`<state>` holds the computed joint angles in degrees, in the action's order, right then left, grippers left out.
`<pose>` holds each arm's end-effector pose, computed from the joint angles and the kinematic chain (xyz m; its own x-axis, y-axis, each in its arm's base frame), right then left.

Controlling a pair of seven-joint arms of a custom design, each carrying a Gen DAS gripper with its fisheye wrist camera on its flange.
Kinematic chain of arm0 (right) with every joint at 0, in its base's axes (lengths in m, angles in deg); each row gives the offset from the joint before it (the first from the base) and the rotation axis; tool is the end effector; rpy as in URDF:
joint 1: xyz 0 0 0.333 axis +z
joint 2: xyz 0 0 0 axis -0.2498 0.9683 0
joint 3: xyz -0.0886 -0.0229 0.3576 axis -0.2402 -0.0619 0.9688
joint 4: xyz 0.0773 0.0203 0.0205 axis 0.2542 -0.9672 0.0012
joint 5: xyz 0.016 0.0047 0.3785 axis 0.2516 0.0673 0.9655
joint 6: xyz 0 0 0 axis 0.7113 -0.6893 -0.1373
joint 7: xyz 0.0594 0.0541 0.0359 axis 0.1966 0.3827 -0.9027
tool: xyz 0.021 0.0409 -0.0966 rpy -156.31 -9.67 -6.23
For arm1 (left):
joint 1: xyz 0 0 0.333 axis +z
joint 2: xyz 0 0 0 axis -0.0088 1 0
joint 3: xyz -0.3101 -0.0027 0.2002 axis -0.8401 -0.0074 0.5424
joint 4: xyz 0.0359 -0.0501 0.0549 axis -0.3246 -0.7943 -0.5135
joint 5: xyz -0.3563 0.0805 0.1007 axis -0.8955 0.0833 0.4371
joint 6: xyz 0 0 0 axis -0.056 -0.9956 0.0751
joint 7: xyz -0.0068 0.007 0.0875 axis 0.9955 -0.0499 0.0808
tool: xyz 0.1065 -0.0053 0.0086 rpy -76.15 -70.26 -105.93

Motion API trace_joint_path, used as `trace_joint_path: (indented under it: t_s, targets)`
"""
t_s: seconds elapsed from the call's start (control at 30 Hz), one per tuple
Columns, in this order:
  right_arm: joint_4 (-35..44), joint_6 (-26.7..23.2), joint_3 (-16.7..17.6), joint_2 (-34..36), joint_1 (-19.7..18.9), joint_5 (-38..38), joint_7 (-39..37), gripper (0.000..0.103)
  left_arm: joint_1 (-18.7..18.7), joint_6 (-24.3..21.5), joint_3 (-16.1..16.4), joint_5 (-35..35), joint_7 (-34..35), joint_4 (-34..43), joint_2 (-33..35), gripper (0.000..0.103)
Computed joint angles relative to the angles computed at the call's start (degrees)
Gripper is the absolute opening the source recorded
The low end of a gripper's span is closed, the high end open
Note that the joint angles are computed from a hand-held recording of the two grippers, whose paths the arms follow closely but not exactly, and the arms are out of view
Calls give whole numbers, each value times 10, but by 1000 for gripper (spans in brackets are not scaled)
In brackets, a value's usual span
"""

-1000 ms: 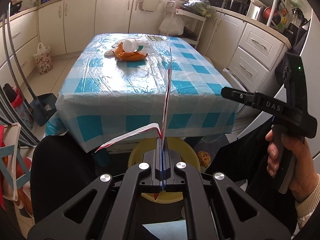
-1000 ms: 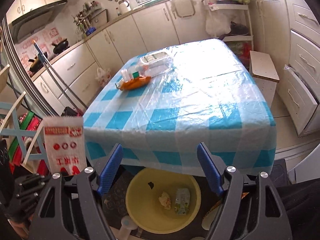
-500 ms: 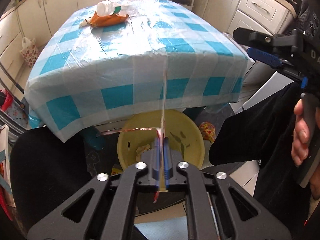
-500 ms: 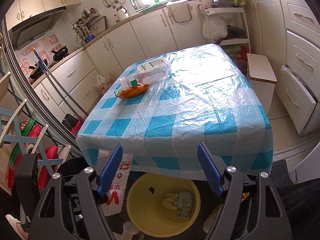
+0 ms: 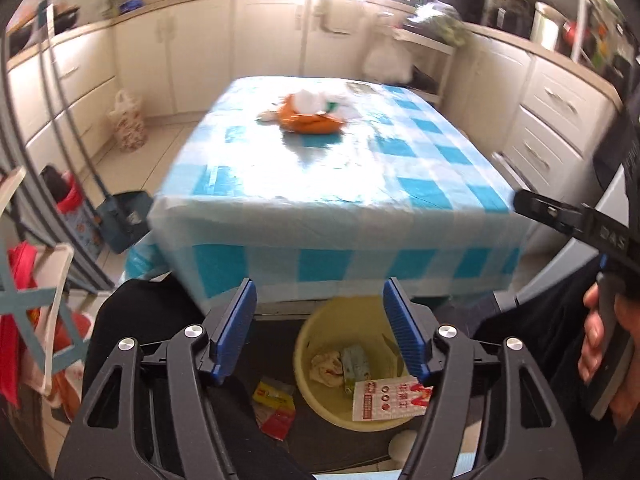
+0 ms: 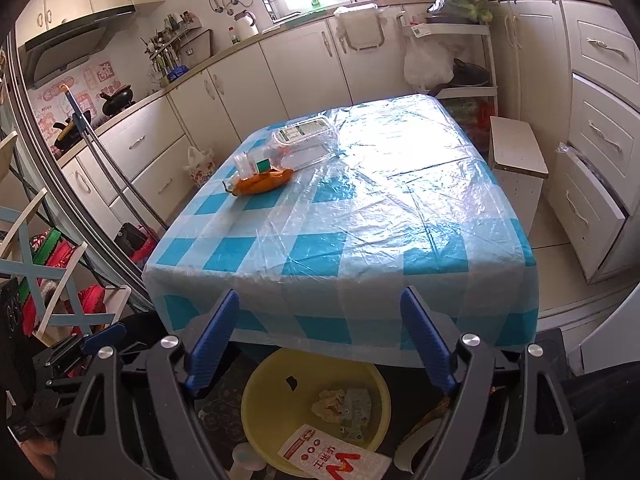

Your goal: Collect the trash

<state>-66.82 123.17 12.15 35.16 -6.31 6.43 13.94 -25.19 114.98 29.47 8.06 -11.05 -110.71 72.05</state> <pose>0.6796 0.1972 0.5300 0.3621 -0.8718 -0.3299 -0.7183 -0.0355 -0.6948 0.5613 -0.3617 0.5206 0.1624 -0.9795 0.1196 -0.7092 -0.2001 -0.6760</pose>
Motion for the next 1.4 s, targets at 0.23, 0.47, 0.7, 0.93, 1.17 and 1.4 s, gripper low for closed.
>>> trace_joint_path:
  t_s: [0.23, 0.47, 0.7, 0.93, 1.17, 1.4]
  targets:
    - [2, -8, -4, 1, -4, 14, 16, 81, 7, 16, 5, 6, -24, -17, -10, 64]
    - [6, -6, -5, 4, 7, -16, 16, 81, -2, -13, 9, 62, -78, -15, -15, 66]
    - [-14, 44, 21, -9, -7, 23, -35, 86, 0, -73, -2, 140, -154, -18, -39, 77]
    - [-28, 104, 38, -16, -11, 48, -71, 90, 14, -84, -19, 162, -169, -25, -52, 85]
    - [-27, 114, 28, -11, 0, 5, -35, 91, 21, -90, -25, 146, -155, -27, -44, 89]
    - [-38, 130, 38, -15, -7, -19, -18, 91, 18, -88, -21, 140, -150, -28, -41, 91]
